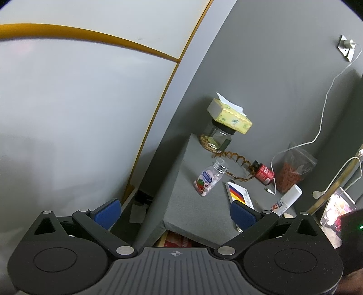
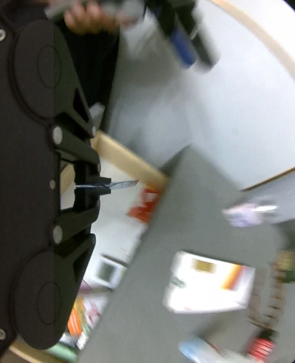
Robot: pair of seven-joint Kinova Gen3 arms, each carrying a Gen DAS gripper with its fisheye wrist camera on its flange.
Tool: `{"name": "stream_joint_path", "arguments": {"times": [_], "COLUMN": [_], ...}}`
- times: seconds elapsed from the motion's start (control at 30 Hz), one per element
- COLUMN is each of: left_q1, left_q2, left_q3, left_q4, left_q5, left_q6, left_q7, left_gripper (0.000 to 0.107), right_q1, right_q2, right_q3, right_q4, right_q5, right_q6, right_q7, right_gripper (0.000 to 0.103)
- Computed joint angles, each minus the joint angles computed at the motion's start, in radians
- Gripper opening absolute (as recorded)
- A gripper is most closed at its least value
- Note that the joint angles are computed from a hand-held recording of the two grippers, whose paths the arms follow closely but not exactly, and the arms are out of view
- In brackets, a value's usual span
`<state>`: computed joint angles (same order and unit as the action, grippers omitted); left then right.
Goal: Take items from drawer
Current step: 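Place the plastic bag on the nightstand top and release, then move the left tool to the open drawer front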
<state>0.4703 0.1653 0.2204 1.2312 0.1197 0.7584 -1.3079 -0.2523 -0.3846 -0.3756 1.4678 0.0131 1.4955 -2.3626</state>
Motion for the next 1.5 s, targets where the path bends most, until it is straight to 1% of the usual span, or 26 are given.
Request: {"name": "stream_joint_path", "arguments": {"times": [0.07, 0.17, 0.23, 0.27, 0.33, 0.37, 0.43, 0.47, 0.5, 0.57, 0.63, 0.67, 0.7, 0.77, 0.83, 0.9, 0.97, 1.03, 1.07, 1.13, 1.2, 1.23, 1.27, 1.37, 1.43, 1.5], "left_q1": [0.006, 0.009, 0.015, 0.015, 0.020, 0.023, 0.027, 0.028, 0.029, 0.032, 0.041, 0.048, 0.050, 0.056, 0.070, 0.086, 0.103, 0.139, 0.162, 0.208, 0.265, 0.311, 0.342, 0.430, 0.473, 0.506], "left_q2": [0.003, 0.007, 0.011, 0.012, 0.015, 0.015, 0.015, 0.016, 0.018, 0.021, 0.034, 0.040, 0.048, 0.062, 0.063, 0.064, 0.057, 0.057, 0.054, 0.050, 0.065, 0.082, 0.099, 0.146, 0.177, 0.201], "left_q3": [0.001, 0.002, 0.002, 0.002, 0.000, -0.001, -0.002, -0.002, 0.000, 0.003, 0.009, 0.011, 0.015, 0.024, 0.030, 0.034, 0.037, 0.051, 0.052, 0.059, 0.062, 0.058, 0.058, 0.049, 0.032, 0.016], "left_q4": [-0.004, -0.007, -0.012, -0.014, -0.018, -0.017, -0.018, -0.020, -0.022, -0.026, -0.042, -0.051, -0.063, -0.080, -0.076, -0.075, -0.061, -0.056, -0.051, -0.037, -0.046, -0.058, -0.068, -0.093, -0.112, -0.126], "left_q5": [-0.008, -0.014, -0.023, -0.025, -0.035, -0.040, -0.049, -0.051, -0.053, -0.055, -0.063, -0.071, -0.069, -0.060, -0.064, -0.066, -0.063, -0.059, -0.070, -0.094, -0.160, -0.201, -0.233, -0.320, -0.355, -0.382], "left_q6": [0.002, 0.006, 0.012, 0.016, 0.022, 0.023, 0.028, 0.032, 0.035, 0.044, 0.063, 0.073, 0.092, 0.123, 0.134, 0.159, 0.178, 0.242, 0.259, 0.287, 0.308, 0.329, 0.341, 0.367, 0.377, 0.382], "left_q7": [0.000, -0.007, -0.014, -0.017, -0.018, -0.018, -0.017, -0.019, -0.025, -0.040, -0.069, -0.082, -0.104, -0.154, -0.202, -0.236, -0.252, -0.234, -0.217, -0.179, -0.112, -0.081, -0.061, -0.003, 0.037, 0.079], "left_gripper": [0.101, 0.101, 0.101, 0.101, 0.101, 0.101, 0.101, 0.101, 0.101, 0.101, 0.101, 0.101, 0.101, 0.101, 0.101, 0.101, 0.101, 0.101, 0.101, 0.101, 0.101, 0.101, 0.101, 0.101, 0.101, 0.101], "right_q1": [0.078, 0.217, 0.266, 0.262, 0.199, 0.153, 0.064, 0.032, 0.019, 0.047, 0.086, 0.078, 0.088, 0.086, 0.112, 0.155, 0.186, 0.215, 0.229, 0.254, 0.276, 0.287, 0.301, 0.344, 0.361, 0.378], "right_q2": [-0.016, 0.006, 0.041, 0.054, 0.098, 0.109, 0.093, 0.074, 0.054, -0.020, -0.100, -0.146, -0.186, -0.279, -0.337, -0.396, -0.458, -0.528, -0.562, -0.606, -0.623, -0.633, -0.645, -0.683, -0.700, -0.693], "right_q3": [-0.041, -0.105, -0.153, -0.174, -0.179, -0.171, -0.117, -0.078, -0.057, -0.031, -0.015, 0.009, 0.020, 0.049, 0.058, 0.060, 0.054, 0.063, 0.070, 0.094, 0.109, 0.116, 0.124, 0.160, 0.196, 0.200], "right_q4": [-0.049, -0.106, -0.129, -0.119, -0.044, 0.002, 0.055, 0.060, 0.059, 0.072, 0.052, 0.030, 0.026, -0.007, -0.027, -0.038, -0.043, -0.036, -0.032, -0.019, -0.009, -0.002, 0.009, 0.050, 0.069, 0.073], "right_q5": [0.081, 0.203, 0.285, 0.324, 0.374, 0.391, 0.395, 0.381, 0.365, 0.319, 0.286, 0.273, 0.252, 0.203, 0.162, 0.119, 0.091, 0.059, 0.044, 0.009, -0.002, -0.006, -0.008, -0.018, -0.044, -0.048], "right_q6": [0.081, 0.203, 0.276, 0.292, 0.280, 0.251, 0.210, 0.187, 0.175, 0.142, 0.145, 0.163, 0.166, 0.204, 0.247, 0.278, 0.302, 0.318, 0.325, 0.349, 0.374, 0.388, 0.391, 0.377, 0.359, 0.361], "right_q7": [0.048, 0.170, 0.237, 0.250, 0.233, 0.215, 0.179, 0.159, 0.147, 0.121, 0.086, 0.046, 0.005, -0.060, -0.060, -0.022, -0.012, -0.013, -0.014, -0.017, 0.006, 0.019, 0.028, 0.042, 0.045, 0.081], "right_gripper": [0.000, 0.000, 0.000, 0.000, 0.004, 0.006, 0.013, 0.020, 0.030, 0.033, 0.033, 0.033, 0.033, 0.034, 0.039, 0.050, 0.056, 0.064, 0.069, 0.071, 0.074, 0.076, 0.080, 0.081, 0.081, 0.081]}}
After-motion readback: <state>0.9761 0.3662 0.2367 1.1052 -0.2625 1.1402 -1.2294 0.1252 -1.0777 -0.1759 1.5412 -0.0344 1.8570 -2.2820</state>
